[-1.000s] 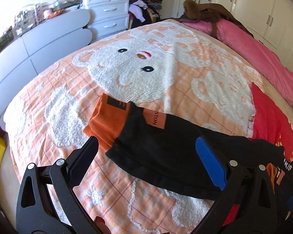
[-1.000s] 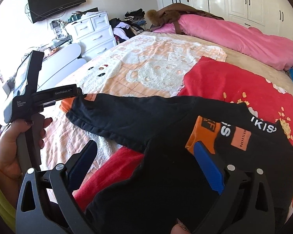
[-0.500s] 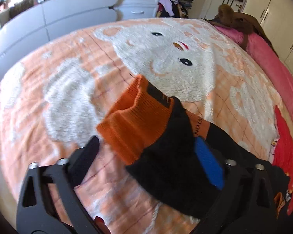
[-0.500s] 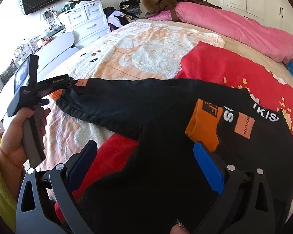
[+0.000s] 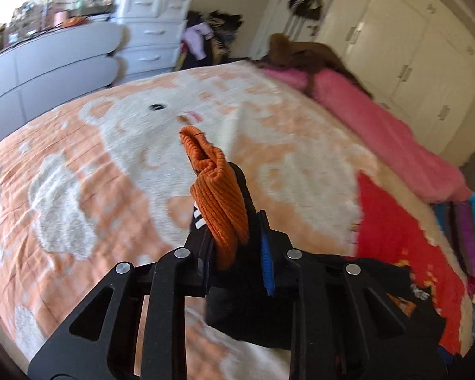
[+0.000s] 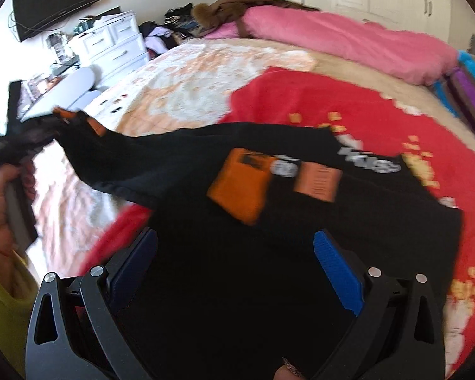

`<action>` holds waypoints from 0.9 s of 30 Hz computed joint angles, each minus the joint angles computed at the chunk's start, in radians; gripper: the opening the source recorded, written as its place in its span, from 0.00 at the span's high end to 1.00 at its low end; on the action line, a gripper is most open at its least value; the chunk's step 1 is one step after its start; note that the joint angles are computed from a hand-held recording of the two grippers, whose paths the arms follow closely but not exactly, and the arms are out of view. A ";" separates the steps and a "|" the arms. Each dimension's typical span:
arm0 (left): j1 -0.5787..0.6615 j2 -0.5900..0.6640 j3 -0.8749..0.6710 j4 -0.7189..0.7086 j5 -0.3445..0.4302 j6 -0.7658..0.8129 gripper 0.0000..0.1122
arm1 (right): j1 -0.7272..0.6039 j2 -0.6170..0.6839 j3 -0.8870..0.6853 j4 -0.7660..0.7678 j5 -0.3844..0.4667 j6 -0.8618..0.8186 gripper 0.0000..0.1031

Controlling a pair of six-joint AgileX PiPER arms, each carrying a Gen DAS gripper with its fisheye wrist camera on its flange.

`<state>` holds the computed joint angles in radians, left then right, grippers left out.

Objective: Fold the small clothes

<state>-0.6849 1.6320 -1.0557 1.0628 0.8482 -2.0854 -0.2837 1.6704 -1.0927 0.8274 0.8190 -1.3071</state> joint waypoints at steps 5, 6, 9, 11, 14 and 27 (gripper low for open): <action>-0.107 0.108 -0.214 -0.008 0.033 0.114 0.86 | -0.201 0.059 -0.081 0.011 0.051 -0.082 0.04; -0.123 0.137 -0.259 -0.019 0.031 0.142 0.86 | -0.243 0.079 -0.104 0.017 0.056 -0.085 0.04; -0.173 0.266 -0.451 -0.096 0.015 0.293 0.88 | -0.336 0.155 -0.189 0.044 0.057 -0.067 0.04; -0.194 0.362 -0.585 -0.163 0.020 0.403 0.88 | -0.374 0.218 -0.274 0.038 0.068 -0.006 0.04; -0.213 0.480 -0.744 -0.266 0.021 0.521 0.89 | -0.413 0.277 -0.355 0.059 0.096 0.023 0.04; -0.241 0.884 -1.336 -0.565 0.200 0.885 0.88 | -0.438 0.356 -0.446 0.046 0.152 0.045 0.04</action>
